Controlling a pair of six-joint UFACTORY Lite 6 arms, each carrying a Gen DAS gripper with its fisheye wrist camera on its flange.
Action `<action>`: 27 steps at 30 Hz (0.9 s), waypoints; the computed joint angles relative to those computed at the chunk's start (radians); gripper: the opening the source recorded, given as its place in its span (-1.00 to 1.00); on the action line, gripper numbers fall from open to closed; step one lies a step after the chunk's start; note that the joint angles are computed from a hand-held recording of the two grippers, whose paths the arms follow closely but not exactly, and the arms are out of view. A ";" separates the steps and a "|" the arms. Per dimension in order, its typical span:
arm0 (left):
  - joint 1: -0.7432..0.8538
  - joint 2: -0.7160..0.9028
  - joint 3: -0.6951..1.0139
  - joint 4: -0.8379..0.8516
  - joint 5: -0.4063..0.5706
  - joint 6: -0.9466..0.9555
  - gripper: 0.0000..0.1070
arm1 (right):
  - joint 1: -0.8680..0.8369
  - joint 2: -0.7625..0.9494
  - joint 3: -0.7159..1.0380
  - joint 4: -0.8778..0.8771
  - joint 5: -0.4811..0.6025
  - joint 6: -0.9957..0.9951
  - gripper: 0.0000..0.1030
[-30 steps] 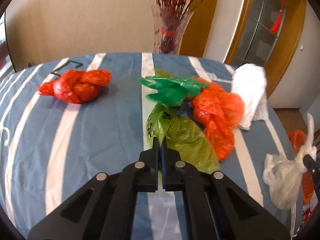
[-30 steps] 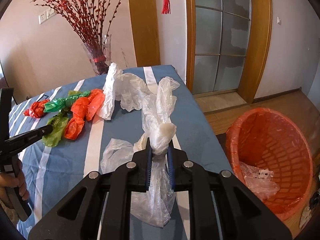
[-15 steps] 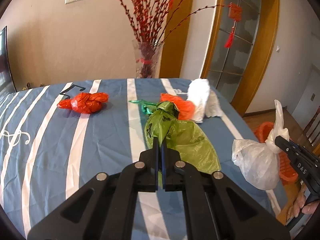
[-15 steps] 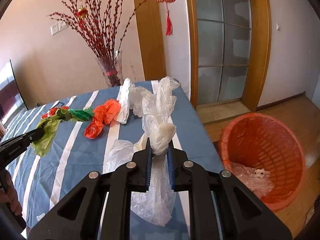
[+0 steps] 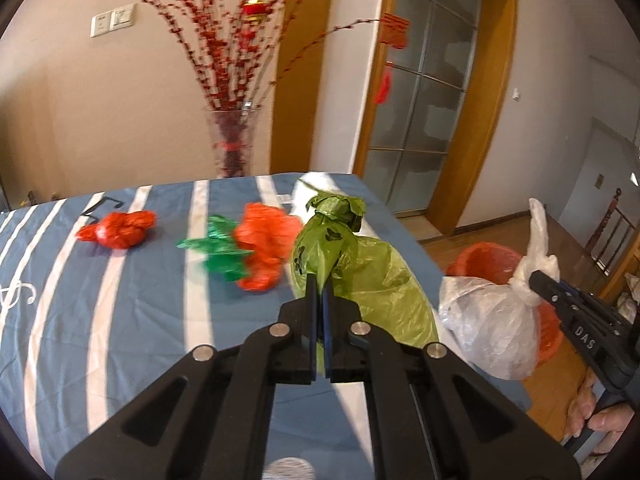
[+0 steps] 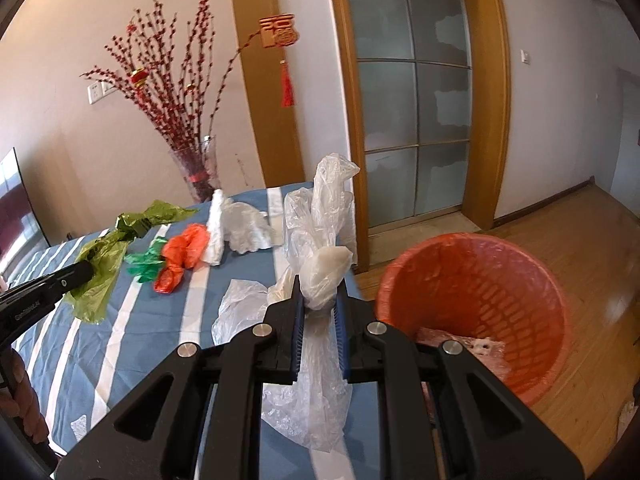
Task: Collect trash
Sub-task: 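Carry the clear and lime-green bags over the orange basket with both tools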
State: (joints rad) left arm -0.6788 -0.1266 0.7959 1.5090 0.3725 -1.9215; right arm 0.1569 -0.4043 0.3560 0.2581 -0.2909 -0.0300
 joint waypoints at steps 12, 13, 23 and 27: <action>-0.132 0.257 0.216 0.049 0.001 -0.090 -0.92 | -0.288 0.001 -0.060 -0.554 -0.050 0.438 -0.72; -0.142 0.283 0.237 0.052 0.003 -0.096 -0.92 | -0.305 0.004 -0.062 -0.568 -0.055 0.444 -0.72; -0.196 0.528 0.467 0.010 -0.026 -0.073 -0.92 | -0.456 0.117 -0.027 -0.649 -0.109 0.441 -0.72; -0.203 0.618 0.569 -0.054 -0.044 -0.005 -0.92 | -0.513 0.179 0.001 -0.696 -0.133 0.462 -0.72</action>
State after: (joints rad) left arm -0.8814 0.4911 1.3651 1.4546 0.3283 -1.9260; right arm -0.3556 -0.2251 0.3574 -0.4381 -0.4238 0.4316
